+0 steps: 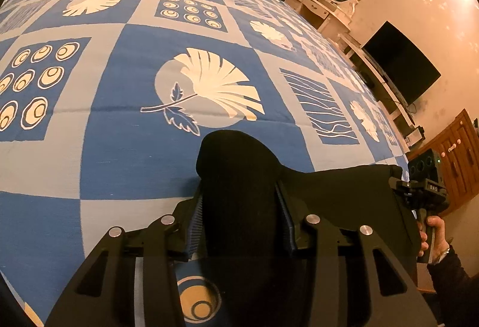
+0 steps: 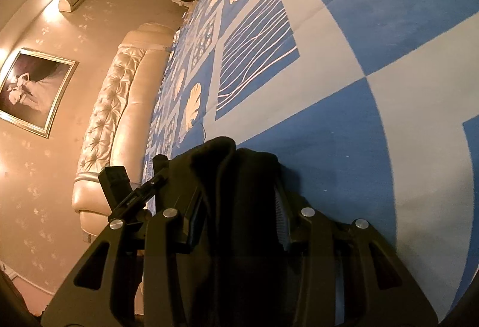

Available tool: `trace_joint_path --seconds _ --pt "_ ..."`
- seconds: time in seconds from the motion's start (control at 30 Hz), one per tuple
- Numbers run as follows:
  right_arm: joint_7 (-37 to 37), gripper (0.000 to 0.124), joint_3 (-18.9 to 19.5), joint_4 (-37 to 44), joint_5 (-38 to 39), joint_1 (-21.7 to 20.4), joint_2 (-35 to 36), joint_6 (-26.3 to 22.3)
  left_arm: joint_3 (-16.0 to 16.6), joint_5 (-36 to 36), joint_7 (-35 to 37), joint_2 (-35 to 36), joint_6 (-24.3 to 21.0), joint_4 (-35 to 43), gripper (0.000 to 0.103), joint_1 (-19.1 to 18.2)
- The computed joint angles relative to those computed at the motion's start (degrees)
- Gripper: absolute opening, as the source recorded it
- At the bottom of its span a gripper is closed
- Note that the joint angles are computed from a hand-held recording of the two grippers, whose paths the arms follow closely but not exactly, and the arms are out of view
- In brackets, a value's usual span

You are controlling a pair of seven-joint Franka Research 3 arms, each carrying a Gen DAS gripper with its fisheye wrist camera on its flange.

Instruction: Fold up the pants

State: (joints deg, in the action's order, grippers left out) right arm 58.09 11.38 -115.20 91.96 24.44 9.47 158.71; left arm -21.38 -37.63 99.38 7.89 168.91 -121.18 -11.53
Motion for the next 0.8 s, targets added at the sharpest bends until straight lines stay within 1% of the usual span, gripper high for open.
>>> trace_joint_path --seconds 0.23,0.53,0.63,0.8 --pt "2.62 0.039 0.37 1.92 -3.13 0.29 1.57 0.30 0.53 -2.59 1.91 -1.09 -0.65 -0.91 0.043 0.67" --pt "5.61 0.039 1.53 5.02 -6.44 0.50 4.12 0.72 2.57 -6.13 5.02 -2.50 -2.03 -1.98 0.043 0.91" --pt "6.90 0.039 1.99 6.25 -7.72 0.55 5.13 0.90 3.33 -8.17 6.53 -2.61 -3.11 -1.82 0.043 1.24" --pt "8.93 0.039 2.95 8.35 -9.58 0.94 6.75 1.58 4.64 -9.45 7.33 -2.58 -4.66 -1.38 0.043 1.85"
